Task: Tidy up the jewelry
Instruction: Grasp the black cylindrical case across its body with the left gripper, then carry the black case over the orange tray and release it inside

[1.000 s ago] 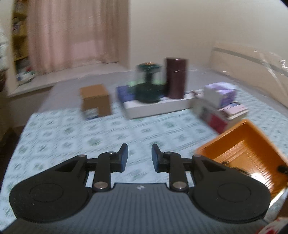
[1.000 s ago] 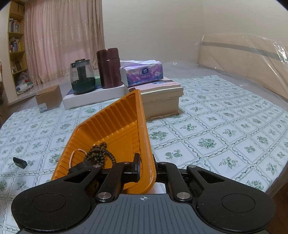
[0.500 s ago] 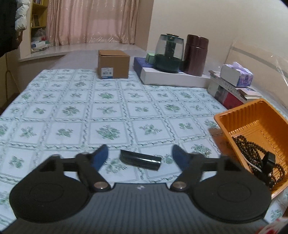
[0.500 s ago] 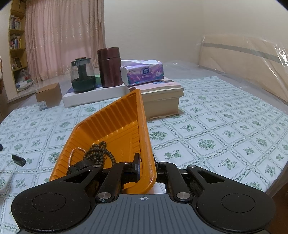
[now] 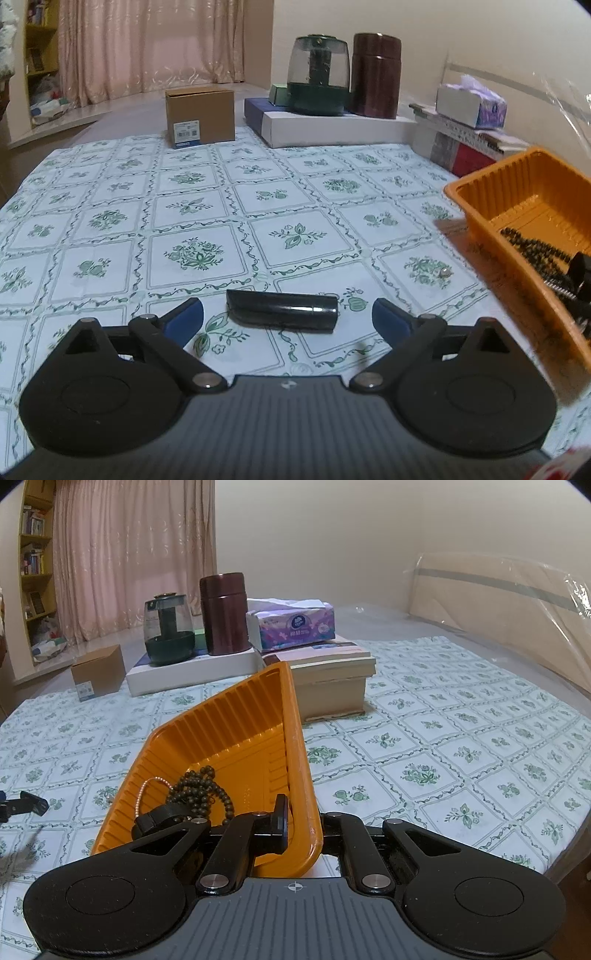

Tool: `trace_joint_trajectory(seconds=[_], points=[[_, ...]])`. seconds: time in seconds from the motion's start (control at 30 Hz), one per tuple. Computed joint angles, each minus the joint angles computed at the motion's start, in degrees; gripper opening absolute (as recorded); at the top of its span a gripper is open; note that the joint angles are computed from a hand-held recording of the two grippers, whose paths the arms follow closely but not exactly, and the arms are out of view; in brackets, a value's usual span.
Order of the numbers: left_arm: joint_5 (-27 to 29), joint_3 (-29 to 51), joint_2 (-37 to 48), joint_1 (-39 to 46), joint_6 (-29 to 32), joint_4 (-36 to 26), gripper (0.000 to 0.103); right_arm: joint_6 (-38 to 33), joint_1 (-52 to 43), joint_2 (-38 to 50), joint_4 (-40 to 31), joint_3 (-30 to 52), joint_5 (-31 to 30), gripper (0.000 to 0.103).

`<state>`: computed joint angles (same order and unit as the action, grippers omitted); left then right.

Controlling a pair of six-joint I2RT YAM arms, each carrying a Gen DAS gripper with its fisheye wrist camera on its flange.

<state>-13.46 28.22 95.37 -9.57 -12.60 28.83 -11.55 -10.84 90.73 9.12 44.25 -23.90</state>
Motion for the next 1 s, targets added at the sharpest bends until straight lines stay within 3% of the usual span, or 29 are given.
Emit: trace_joint_trajectory(seconds=[0.3, 0.37, 0.53, 1.0], points=[[3.0, 2.8, 5.8, 2.8, 2.1, 3.1, 0.094, -0.1, 0.1, 0.0, 0.0, 0.0, -0.1, 0.008], [3.1, 3.8, 6.6, 2.6, 3.9, 2.2, 0.083, 0.0, 0.0, 0.0, -0.1, 0.0, -0.1, 0.008], [3.2, 5.4, 7.7, 2.7, 4.5, 0.5, 0.073, 0.1, 0.2, -0.2, 0.0, -0.2, 0.2, 0.008], [0.4, 5.7, 5.5, 0.4, 4.2, -3.8, 0.073, -0.1, 0.3, -0.4, -0.2, -0.1, 0.3, 0.008]])
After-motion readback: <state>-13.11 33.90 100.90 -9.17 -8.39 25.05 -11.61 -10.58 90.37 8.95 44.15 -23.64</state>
